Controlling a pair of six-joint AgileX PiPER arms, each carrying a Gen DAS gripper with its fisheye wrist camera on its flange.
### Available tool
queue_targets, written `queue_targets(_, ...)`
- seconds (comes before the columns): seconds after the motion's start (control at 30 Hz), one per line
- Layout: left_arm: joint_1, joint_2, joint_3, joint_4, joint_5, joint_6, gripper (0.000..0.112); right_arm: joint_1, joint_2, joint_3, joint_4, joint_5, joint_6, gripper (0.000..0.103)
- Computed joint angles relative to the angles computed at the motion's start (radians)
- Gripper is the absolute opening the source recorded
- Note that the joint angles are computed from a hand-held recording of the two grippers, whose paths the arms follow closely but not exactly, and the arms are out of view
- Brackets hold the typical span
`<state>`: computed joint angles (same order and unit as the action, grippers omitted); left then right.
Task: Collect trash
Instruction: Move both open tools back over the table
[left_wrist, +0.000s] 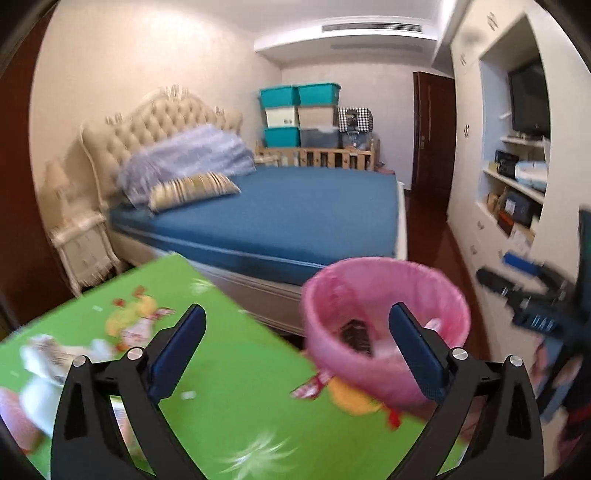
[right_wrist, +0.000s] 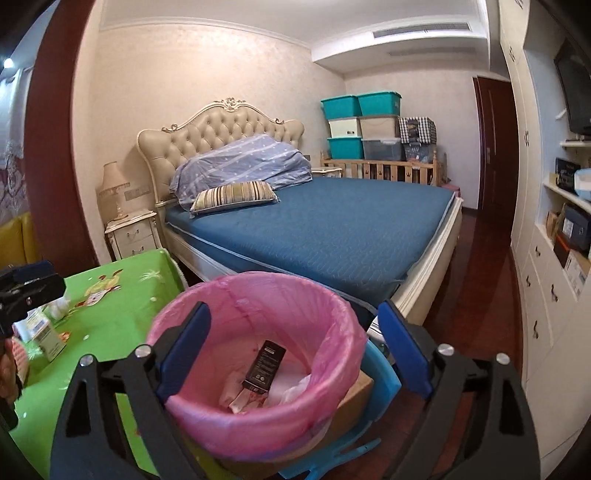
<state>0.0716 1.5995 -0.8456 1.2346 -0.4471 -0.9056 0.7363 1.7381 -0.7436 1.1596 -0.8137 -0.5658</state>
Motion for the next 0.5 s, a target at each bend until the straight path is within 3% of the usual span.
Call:
queue_targets(0.07, 0.067, -0.061, 0.074, -0.002, -0.016, 0.061, 0.095, 0.054, -0.003, -0.016, 0.082, -0.026, -0.055, 0.094)
queue_targets(0.27, 0.437, -0.151, 0.197, 0.201, -0.234, 0.091, 0.095, 0.207, 0.07, -0.126, 0.161, -0.036, -0.104, 0.094)
queue_targets(0.4, 0.748, -0.108, 0.164, 0.307, -0.405, 0.108, 0.095, 0.284, 0.188, -0.288, 0.199, 0.013, -0.17, 0.094)
queue_targets(0.5, 0.906, -0.042, 0.122, 0.314, -0.442, 0.149, 0.095, 0.318, 0.286, -0.449, 0.256, 0.076, -0.274, 0.094)
